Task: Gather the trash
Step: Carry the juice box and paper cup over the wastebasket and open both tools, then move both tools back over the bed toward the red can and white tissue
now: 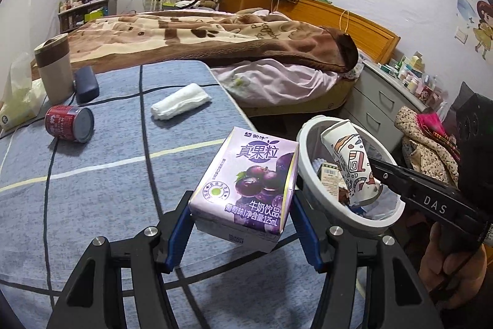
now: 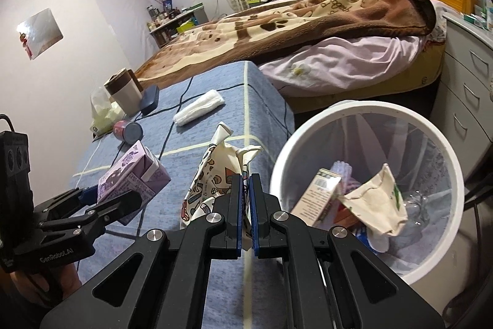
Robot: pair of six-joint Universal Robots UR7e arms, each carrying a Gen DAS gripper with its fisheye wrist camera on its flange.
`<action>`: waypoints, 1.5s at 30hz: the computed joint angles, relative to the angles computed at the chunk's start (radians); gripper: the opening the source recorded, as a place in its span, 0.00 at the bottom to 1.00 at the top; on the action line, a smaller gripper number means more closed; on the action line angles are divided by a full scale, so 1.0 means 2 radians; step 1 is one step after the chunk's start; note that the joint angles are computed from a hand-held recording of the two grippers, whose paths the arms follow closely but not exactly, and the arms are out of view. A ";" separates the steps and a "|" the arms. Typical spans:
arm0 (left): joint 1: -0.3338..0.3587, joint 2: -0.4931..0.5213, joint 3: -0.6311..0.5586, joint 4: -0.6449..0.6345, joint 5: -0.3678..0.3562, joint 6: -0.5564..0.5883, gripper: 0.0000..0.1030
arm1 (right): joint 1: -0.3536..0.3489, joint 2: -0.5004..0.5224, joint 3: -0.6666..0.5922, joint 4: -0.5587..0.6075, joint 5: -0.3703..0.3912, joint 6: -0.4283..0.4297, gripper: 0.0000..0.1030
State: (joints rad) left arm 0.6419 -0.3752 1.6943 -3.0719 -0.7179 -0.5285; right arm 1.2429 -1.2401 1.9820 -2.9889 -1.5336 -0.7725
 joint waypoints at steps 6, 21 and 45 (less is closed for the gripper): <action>0.000 0.016 -0.024 0.001 -0.013 0.016 0.59 | -0.008 -0.003 -0.002 -0.001 0.000 0.006 0.04; 0.011 0.083 -0.139 0.051 -0.062 0.065 0.59 | -0.050 -0.015 -0.023 -0.016 0.001 0.044 0.04; 0.031 0.197 -0.338 0.145 -0.122 0.131 0.61 | -0.068 0.000 -0.063 -0.012 -0.035 0.071 0.48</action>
